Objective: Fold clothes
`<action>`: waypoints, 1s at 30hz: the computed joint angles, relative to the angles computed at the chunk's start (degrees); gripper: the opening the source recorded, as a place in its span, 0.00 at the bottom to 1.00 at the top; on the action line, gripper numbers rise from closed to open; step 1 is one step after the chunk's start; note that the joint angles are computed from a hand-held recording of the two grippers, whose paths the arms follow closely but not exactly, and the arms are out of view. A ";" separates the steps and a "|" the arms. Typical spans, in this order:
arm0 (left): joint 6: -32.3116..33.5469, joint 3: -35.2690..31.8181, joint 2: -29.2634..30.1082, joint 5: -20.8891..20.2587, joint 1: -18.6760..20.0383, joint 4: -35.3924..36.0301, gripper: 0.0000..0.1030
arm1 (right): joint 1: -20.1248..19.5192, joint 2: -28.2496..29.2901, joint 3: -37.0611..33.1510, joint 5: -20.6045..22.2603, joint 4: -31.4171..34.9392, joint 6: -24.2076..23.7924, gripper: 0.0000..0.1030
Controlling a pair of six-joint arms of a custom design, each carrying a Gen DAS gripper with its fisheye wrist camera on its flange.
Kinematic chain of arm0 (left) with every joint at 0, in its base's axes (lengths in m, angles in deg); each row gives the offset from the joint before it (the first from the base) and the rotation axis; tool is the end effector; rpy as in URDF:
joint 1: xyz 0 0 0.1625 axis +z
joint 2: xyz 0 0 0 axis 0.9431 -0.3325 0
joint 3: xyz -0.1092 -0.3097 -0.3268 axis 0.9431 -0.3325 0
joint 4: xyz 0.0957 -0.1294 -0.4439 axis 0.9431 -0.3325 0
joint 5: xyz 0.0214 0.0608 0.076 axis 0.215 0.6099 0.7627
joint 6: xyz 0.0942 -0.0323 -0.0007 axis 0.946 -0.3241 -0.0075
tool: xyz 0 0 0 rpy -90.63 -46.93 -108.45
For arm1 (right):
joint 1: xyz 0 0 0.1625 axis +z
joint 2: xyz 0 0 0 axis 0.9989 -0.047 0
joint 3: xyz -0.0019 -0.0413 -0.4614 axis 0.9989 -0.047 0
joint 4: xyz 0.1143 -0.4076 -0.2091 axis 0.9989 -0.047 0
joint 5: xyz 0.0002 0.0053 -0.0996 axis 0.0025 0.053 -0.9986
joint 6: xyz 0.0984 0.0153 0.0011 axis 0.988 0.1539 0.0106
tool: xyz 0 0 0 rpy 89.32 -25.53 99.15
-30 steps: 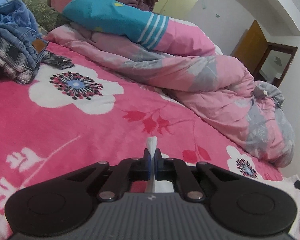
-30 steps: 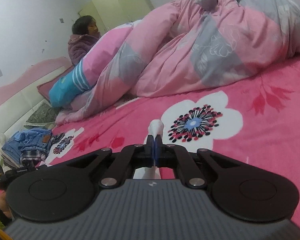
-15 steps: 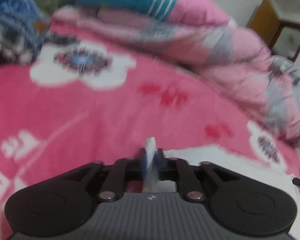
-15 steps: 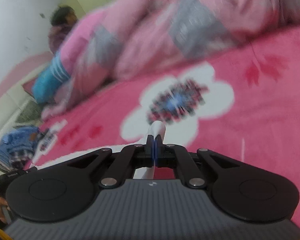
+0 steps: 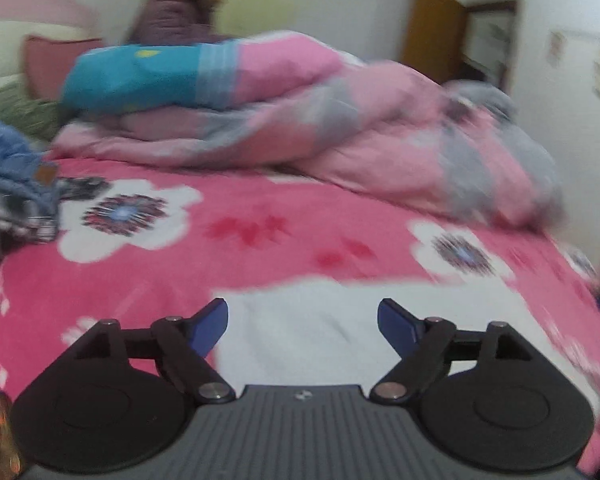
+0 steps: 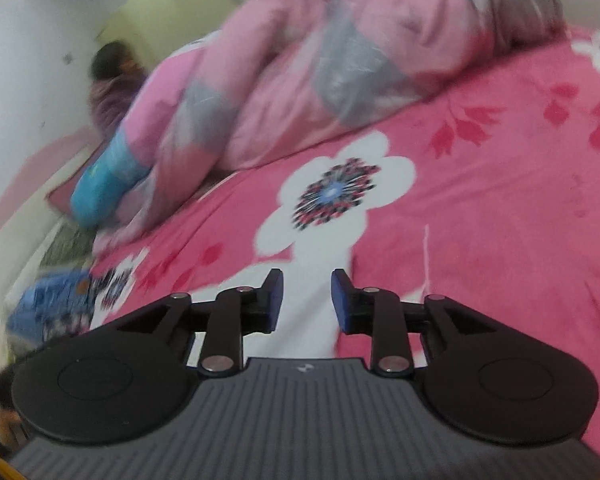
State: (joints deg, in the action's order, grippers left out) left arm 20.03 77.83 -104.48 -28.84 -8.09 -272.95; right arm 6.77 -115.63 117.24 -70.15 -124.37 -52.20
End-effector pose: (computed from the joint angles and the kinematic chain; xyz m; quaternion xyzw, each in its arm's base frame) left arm -0.0777 -0.6276 0.2833 -0.0300 0.7617 -0.5395 0.3575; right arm 0.2134 -0.9165 0.1429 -0.2974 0.9172 -0.2649 0.0114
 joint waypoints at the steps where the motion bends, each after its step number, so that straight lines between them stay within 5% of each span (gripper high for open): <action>1: -1.62 1.54 -0.39 -0.34 -0.67 1.64 0.80 | 0.17 -2.14 3.77 -0.09 -1.43 -1.84 0.27; 3: -5.06 4.44 -0.98 -1.15 -1.86 5.17 0.77 | 0.42 -5.68 10.92 -0.79 -4.25 -6.04 0.27; 7: -9.19 7.38 0.27 -0.52 -2.53 9.33 0.53 | 1.04 -9.18 20.74 -3.20 -9.13 -13.81 0.25; 13: -8.01 7.88 3.91 3.51 -1.81 8.40 0.47 | 1.68 -9.10 26.75 -7.81 -14.72 -22.44 0.21; 19: -8.32 8.06 4.23 3.15 -1.80 6.33 0.48 | 2.38 -8.43 26.76 -14.76 -20.48 -19.07 0.14; 22: -8.14 7.97 4.60 3.65 -1.96 5.79 0.48 | 3.40 -8.60 27.92 -9.43 -21.59 -22.41 0.13; 26: -8.93 7.92 4.63 3.81 -1.95 5.98 0.48 | 4.09 -6.41 26.26 -4.85 -14.45 -24.83 0.13; 30: -9.10 8.19 4.18 2.79 -1.60 5.66 0.49 | 2.32 -3.94 22.42 -7.06 -14.31 -18.44 0.09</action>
State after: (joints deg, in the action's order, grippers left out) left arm 10.93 86.02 -100.30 -26.05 -9.68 -267.29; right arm 9.09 -119.57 139.66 -77.21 -138.68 -70.64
